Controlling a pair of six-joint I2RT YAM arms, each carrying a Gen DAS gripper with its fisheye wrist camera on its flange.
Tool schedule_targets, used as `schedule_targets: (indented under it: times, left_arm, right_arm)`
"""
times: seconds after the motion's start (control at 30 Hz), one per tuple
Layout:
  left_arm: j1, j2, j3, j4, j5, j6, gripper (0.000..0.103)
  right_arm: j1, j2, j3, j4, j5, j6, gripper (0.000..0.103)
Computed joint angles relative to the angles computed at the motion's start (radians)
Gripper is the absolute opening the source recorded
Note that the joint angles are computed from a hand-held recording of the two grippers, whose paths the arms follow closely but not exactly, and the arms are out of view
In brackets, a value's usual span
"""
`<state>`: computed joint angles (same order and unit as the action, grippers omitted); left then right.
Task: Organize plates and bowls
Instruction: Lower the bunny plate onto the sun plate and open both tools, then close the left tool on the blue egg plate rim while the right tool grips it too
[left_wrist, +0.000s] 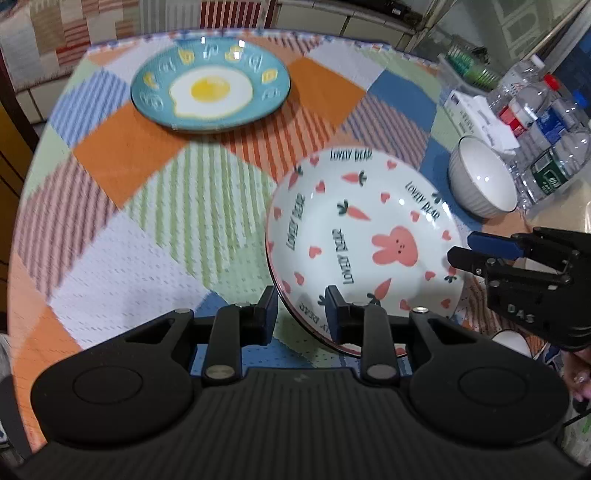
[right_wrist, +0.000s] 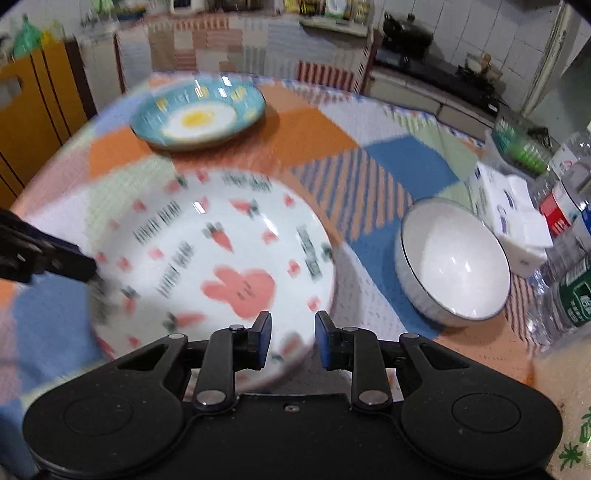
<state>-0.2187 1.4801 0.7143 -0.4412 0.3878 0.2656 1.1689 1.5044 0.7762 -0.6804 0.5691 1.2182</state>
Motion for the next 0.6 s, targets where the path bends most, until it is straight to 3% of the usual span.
schedule_targets:
  times: [0.33, 0.6]
  left_arm:
    - [0.124, -0.132, 0.144, -0.188, 0.031, 0.147, 0.027]
    - [0.204, -0.1, 0.268, -0.199, 0.058, 0.2, 0.032]
  right_arm:
    - [0.013, -0.165, 0.112, 0.015, 0.067, -0.185, 0.033]
    - [-0.111, -0.196, 0.132, 0.161, -0.008, -0.429, 0.05]
